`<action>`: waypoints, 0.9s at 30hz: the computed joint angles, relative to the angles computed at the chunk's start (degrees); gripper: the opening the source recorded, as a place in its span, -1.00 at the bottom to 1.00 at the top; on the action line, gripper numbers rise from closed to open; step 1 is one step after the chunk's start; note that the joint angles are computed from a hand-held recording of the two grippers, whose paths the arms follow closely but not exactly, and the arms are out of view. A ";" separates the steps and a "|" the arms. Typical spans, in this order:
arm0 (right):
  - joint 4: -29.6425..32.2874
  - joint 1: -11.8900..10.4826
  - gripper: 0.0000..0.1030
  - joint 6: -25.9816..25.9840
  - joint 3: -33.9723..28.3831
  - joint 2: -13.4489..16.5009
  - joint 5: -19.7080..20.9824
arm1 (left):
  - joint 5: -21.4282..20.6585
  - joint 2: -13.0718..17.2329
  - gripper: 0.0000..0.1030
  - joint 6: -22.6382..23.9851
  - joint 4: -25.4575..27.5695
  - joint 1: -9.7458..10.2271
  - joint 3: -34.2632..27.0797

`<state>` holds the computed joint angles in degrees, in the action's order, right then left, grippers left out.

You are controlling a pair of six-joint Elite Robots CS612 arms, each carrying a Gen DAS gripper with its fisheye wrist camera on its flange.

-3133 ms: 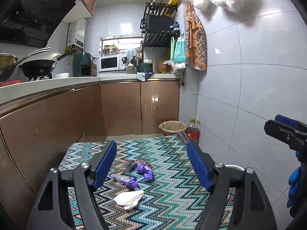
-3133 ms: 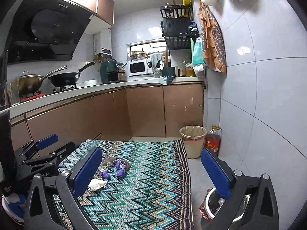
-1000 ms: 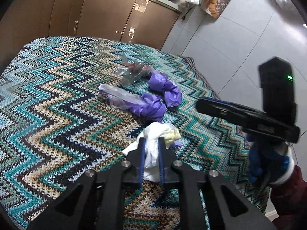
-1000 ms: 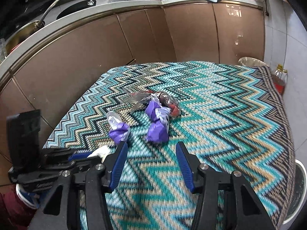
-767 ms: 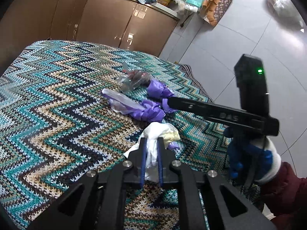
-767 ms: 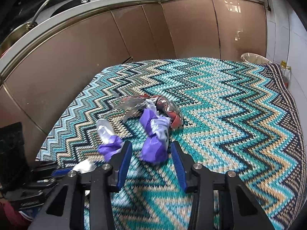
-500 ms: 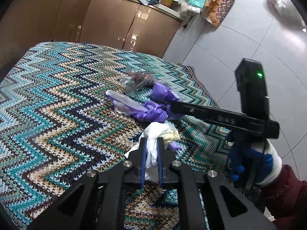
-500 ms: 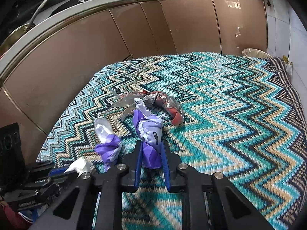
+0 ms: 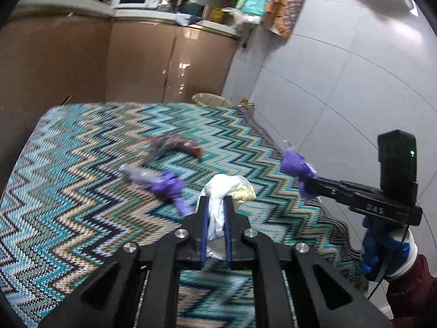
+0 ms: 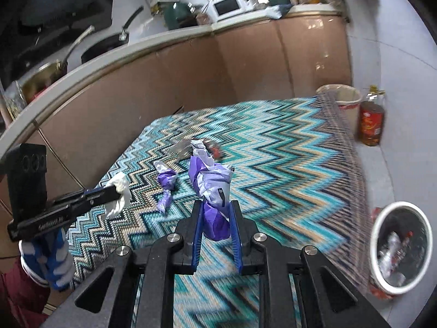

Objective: Collect trash
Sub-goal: 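Grasp white tissue with the left tool while the right tool grasps purple glove, then carry tissue and glove to the bin and open both tools over it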

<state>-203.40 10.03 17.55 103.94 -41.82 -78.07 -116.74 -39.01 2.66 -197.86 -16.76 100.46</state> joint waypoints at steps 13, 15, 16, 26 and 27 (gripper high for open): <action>-11.77 -6.96 -0.66 6.75 15.38 -4.40 -11.10 | -1.14 -1.59 -0.82 8.75 12.43 -11.72 -4.36; -11.28 -8.70 -0.66 7.98 16.18 -3.99 -12.35 | -0.96 -0.65 -0.82 9.13 15.54 -13.83 -6.72; -10.97 -9.31 -0.66 8.39 16.25 -3.74 -12.56 | -0.92 0.11 -0.82 9.18 17.62 -14.86 -8.38; -8.06 -15.86 -0.62 11.07 15.08 0.21 -13.59 | 3.51 8.34 -0.76 5.51 27.02 -21.52 -21.41; -8.05 -16.14 -0.61 11.27 14.99 0.49 -13.61 | 3.78 9.07 -0.76 5.08 27.62 -21.91 -22.51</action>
<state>-211.45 -6.11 28.83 118.92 -41.33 -91.68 -112.96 -29.94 7.74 -170.24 -38.67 77.96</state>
